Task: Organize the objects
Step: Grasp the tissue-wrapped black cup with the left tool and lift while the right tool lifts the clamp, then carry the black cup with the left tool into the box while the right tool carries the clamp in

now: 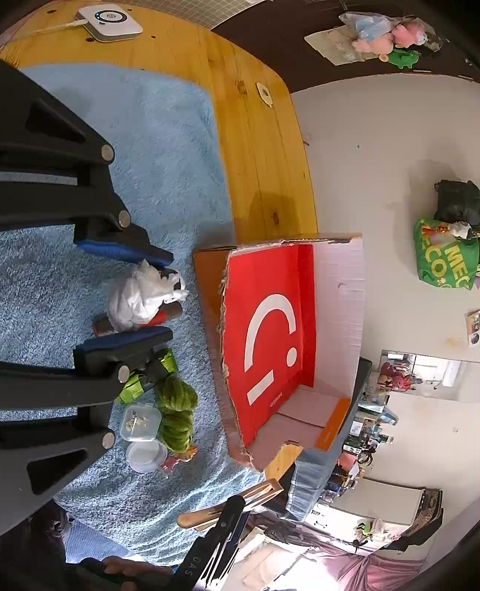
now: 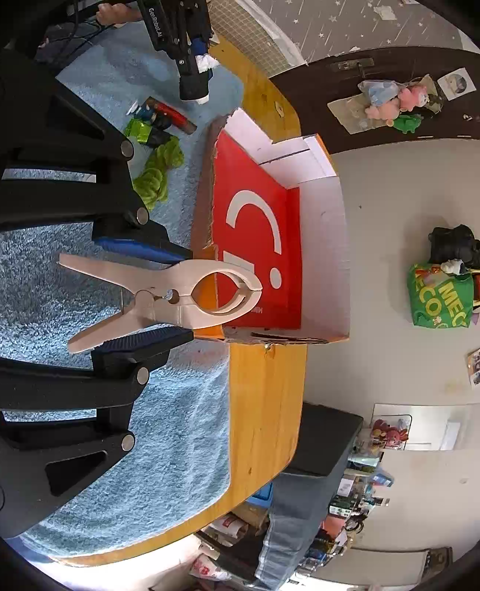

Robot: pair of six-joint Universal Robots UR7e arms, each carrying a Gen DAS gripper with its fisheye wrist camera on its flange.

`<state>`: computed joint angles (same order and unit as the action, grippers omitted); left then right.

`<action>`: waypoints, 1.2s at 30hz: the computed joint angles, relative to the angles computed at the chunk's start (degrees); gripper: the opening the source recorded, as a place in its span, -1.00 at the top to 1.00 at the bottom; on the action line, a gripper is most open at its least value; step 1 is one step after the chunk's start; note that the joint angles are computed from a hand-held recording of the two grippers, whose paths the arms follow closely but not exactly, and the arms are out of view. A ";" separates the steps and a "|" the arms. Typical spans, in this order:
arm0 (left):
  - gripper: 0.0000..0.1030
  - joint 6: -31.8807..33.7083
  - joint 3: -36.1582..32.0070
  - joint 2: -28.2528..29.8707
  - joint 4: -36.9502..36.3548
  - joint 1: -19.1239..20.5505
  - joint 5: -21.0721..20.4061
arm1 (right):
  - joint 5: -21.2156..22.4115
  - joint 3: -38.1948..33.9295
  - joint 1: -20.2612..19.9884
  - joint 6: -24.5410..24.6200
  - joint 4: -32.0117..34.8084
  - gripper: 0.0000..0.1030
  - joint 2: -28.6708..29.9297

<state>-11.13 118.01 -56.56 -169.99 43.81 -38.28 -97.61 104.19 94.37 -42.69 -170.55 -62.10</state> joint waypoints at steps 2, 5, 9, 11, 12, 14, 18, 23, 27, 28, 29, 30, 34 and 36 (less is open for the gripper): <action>0.31 -0.22 0.06 -0.03 -0.02 -0.06 0.12 | 0.16 0.03 -0.03 -0.10 0.13 0.35 -0.13; 0.31 -0.38 0.12 -0.14 0.01 -0.25 0.42 | 0.35 0.06 0.02 -0.25 0.25 0.35 -0.23; 0.31 -0.28 0.25 -0.32 -0.33 -0.67 0.74 | 0.69 0.04 0.00 -0.42 0.51 0.35 -0.40; 0.31 -0.18 0.30 -0.32 -0.62 -0.81 0.86 | 0.79 0.08 0.01 -0.37 0.50 0.35 -0.45; 0.31 -0.11 0.31 -0.31 -0.82 -0.86 0.86 | 0.82 0.09 0.00 -0.43 0.66 0.35 -0.51; 0.31 -0.18 0.41 -0.40 -1.07 -1.04 0.98 | 0.87 0.09 0.01 -0.51 0.75 0.35 -0.59; 0.32 0.34 0.03 -0.44 -1.65 -1.46 0.97 | 1.17 -0.18 0.14 -0.61 1.32 0.35 -0.67; 0.32 3.07 -1.83 0.18 -3.95 -1.68 -0.08 | 1.61 -1.99 0.69 -1.33 2.84 0.35 0.06; 0.32 5.28 -5.14 1.59 -5.26 -0.56 -2.96 | 1.06 -5.35 1.64 -2.08 5.03 0.35 2.03; 0.31 5.38 -6.31 2.00 -4.84 -0.07 -3.84 | 0.64 -6.82 1.98 -2.32 5.96 0.35 2.90; 0.32 5.34 -7.45 2.48 -4.47 0.44 -4.60 | 0.41 -7.65 2.15 -2.43 6.56 0.35 3.37; 0.32 5.31 -8.69 3.08 -4.02 1.01 -5.44 | 0.07 -9.06 2.41 -2.69 7.66 0.35 4.17; 0.32 3.52 -13.35 4.87 -0.67 3.91 -9.81 | -1.84 -14.44 3.24 -3.35 12.16 0.35 7.45; 0.32 1.95 -15.38 5.77 1.67 5.38 -11.53 | -3.07 -17.51 3.57 -3.30 15.15 0.35 9.44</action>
<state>-9.18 102.63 -50.78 -168.32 49.19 -49.81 -100.68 86.69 97.94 -45.99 -155.39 -52.66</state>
